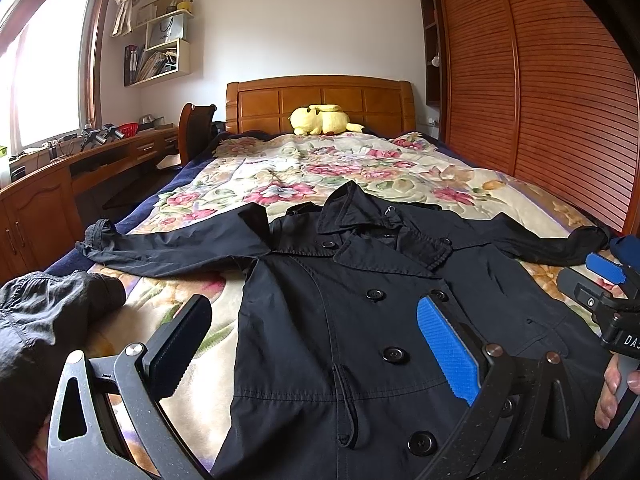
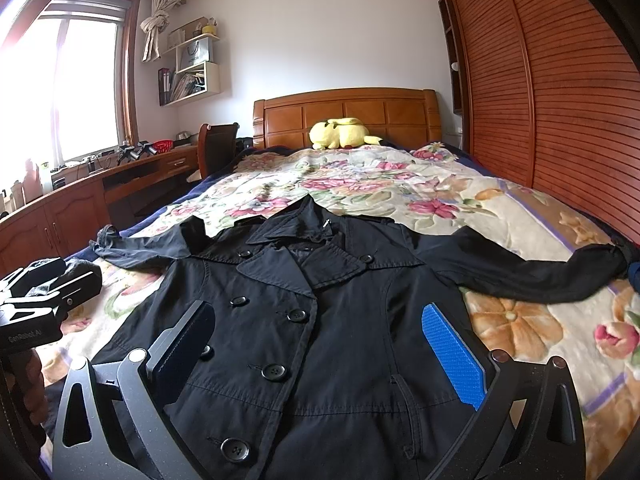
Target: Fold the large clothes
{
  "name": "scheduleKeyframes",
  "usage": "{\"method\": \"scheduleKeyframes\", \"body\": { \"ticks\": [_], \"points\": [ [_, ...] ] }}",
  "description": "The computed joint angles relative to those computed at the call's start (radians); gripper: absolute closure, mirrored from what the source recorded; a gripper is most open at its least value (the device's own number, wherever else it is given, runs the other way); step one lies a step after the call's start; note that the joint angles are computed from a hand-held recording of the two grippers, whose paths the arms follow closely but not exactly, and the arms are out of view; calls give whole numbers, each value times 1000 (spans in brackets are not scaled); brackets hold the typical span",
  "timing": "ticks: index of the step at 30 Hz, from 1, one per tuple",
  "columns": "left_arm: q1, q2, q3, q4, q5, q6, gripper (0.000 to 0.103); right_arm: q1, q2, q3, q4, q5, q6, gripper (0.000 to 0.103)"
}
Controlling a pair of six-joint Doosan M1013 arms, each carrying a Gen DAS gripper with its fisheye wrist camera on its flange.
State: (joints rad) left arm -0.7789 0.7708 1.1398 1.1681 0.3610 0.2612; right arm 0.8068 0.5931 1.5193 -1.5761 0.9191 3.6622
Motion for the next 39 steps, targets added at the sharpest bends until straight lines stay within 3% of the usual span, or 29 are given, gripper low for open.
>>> {"method": "scheduleKeyframes", "body": {
  "ticks": [23,39],
  "points": [
    [-4,-6,9,36,5,-37,0,0,-4,3,-8,-6,4,0],
    [23,-37,48,-44,50,35,0,-16,-11,-12,-41,-141,-70,0]
  ]
}}
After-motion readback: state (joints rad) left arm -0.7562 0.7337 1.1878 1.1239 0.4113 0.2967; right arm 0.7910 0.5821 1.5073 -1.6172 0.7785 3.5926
